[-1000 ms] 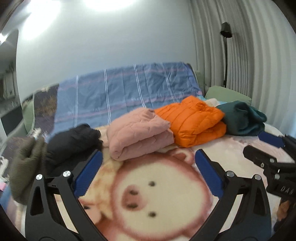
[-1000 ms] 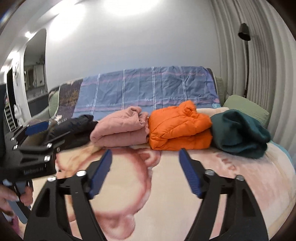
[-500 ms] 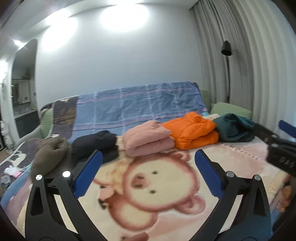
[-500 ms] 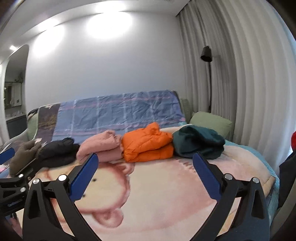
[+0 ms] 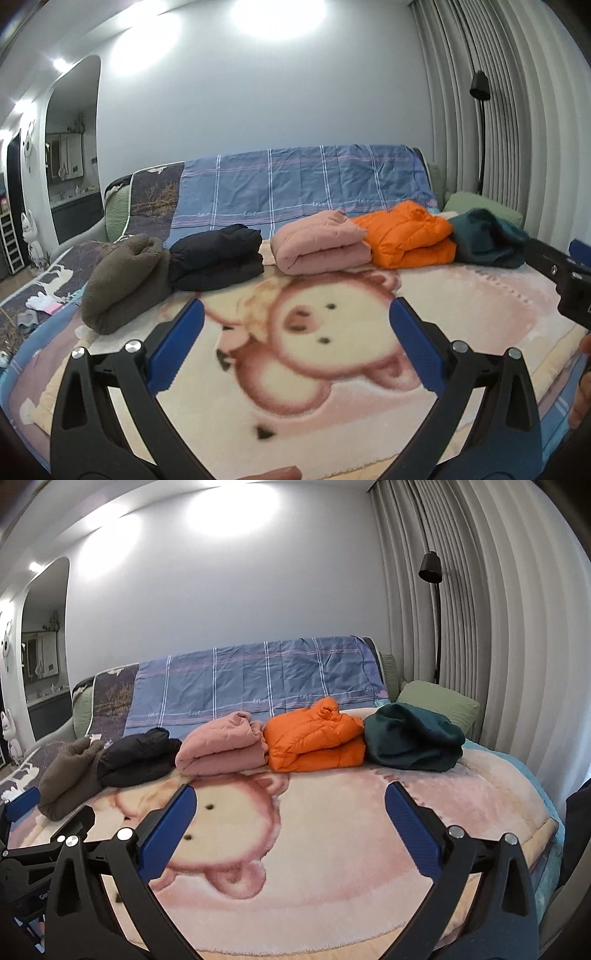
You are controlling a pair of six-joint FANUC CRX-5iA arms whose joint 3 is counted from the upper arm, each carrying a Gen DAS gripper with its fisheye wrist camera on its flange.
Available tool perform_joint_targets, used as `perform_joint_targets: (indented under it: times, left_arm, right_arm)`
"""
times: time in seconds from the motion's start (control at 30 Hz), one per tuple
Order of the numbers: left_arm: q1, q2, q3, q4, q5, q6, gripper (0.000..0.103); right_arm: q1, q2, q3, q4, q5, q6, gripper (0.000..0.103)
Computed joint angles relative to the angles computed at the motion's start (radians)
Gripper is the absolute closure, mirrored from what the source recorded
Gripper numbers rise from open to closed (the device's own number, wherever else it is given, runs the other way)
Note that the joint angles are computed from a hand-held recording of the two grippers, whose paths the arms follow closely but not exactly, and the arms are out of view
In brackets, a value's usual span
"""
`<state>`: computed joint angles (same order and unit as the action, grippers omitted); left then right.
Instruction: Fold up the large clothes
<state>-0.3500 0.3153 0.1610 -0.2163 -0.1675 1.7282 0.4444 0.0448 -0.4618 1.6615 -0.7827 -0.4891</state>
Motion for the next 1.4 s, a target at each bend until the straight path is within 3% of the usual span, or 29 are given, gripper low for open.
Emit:
perform_joint_targets:
  times: [0.17,0.37,0.63,0.93,1.4]
  left_arm:
    - [0.009,0.004,-0.042,0.166,0.017,-0.168,0.002]
    - [0.0,0.026,0.022,0.079,-0.074,-0.077,0.002]
    - [-0.005,0.051,0.059,0.092,-0.134,-0.089,0.002]
    - [-0.009,0.066,0.064,0.141,-0.145,-0.134,0.002]
    - [-0.01,0.075,0.053,0.21,-0.143,-0.197,0.002]
  right_arm:
    - [0.008,0.011,0.006,-0.023,-0.003,0.033,0.001]
    - [0.003,0.006,-0.007,-0.005,0.006,0.006,0.001]
    - [-0.011,0.005,-0.005,-0.058,0.068,0.013,0.001]
    - [-0.014,0.018,0.002,-0.131,0.089,0.06,0.001]
    - [-0.01,0.013,-0.008,-0.093,0.063,0.044,0.001]
